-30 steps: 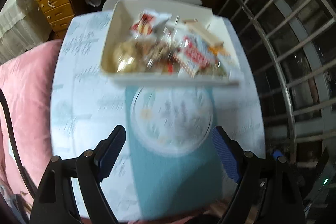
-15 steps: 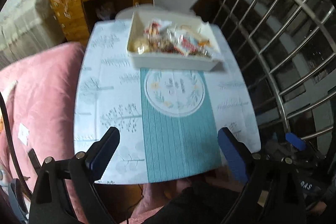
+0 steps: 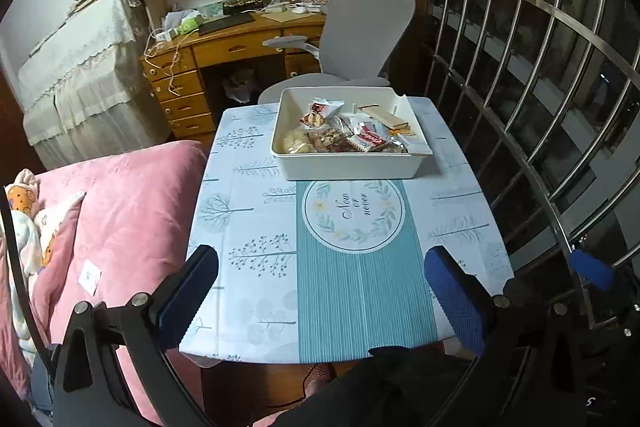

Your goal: Organize snacks

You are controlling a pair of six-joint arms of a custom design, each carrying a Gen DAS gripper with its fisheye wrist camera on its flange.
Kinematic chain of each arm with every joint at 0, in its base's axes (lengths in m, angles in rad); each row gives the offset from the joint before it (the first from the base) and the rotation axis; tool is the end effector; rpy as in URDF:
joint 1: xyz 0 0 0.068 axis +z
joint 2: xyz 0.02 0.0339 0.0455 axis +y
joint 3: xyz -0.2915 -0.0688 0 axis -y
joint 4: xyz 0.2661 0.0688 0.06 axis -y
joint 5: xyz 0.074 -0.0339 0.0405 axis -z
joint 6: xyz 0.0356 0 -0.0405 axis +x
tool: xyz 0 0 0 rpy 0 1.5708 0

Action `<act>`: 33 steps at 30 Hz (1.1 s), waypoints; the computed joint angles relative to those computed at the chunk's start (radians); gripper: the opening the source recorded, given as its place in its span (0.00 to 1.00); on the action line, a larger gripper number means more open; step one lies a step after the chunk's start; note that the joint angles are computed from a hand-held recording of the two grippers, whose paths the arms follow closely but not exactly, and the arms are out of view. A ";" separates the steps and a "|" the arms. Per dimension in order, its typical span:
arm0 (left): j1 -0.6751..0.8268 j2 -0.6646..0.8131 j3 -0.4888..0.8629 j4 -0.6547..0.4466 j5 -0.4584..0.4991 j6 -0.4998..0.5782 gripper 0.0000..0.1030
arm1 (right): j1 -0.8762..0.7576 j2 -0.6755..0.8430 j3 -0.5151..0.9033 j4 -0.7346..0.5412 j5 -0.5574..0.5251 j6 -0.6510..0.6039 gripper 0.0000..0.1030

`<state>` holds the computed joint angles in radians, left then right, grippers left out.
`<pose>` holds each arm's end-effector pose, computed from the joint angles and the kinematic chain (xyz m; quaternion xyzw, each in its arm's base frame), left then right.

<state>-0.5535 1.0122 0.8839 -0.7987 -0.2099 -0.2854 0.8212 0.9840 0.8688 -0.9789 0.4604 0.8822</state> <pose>0.1761 -0.1001 0.2991 0.0932 0.9394 -0.0374 0.3278 0.1331 0.1198 0.2912 0.0827 0.9440 0.0269 0.3182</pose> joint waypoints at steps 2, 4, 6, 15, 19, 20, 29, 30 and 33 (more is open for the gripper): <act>-0.017 -0.013 -0.004 -0.008 -0.033 -0.021 0.99 | 0.014 -0.009 -0.004 0.000 0.012 -0.001 1.00; -0.033 -0.027 -0.011 -0.009 -0.051 -0.034 0.99 | 0.023 -0.016 -0.010 0.000 0.017 0.001 1.00; -0.058 -0.045 -0.017 -0.015 -0.075 -0.053 0.99 | 0.034 -0.024 -0.013 -0.007 0.019 0.010 1.00; -0.121 -0.070 -0.027 -0.052 -0.114 -0.107 0.99 | 0.062 -0.049 -0.027 -0.049 0.024 0.062 1.00; -0.128 -0.072 -0.026 -0.060 -0.121 -0.116 0.99 | 0.073 -0.048 -0.027 -0.056 0.024 0.071 1.00; -0.130 -0.071 -0.026 -0.063 -0.121 -0.118 0.99 | 0.073 -0.046 -0.027 -0.056 0.022 0.070 1.00; -0.082 -0.040 -0.035 -0.066 -0.070 -0.112 0.99 | 0.029 -0.018 -0.027 -0.055 -0.018 0.049 1.00; -0.077 -0.034 -0.033 -0.069 -0.063 -0.110 0.99 | 0.023 -0.016 -0.027 -0.055 -0.023 0.044 1.00; -0.062 -0.012 -0.033 -0.061 -0.042 -0.101 0.99 | 0.003 -0.007 -0.028 -0.058 -0.040 0.033 1.00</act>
<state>-0.6151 0.9998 0.8505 -0.8592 -0.2519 -0.3866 0.8243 0.9770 0.8409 -1.0372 0.4205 0.9157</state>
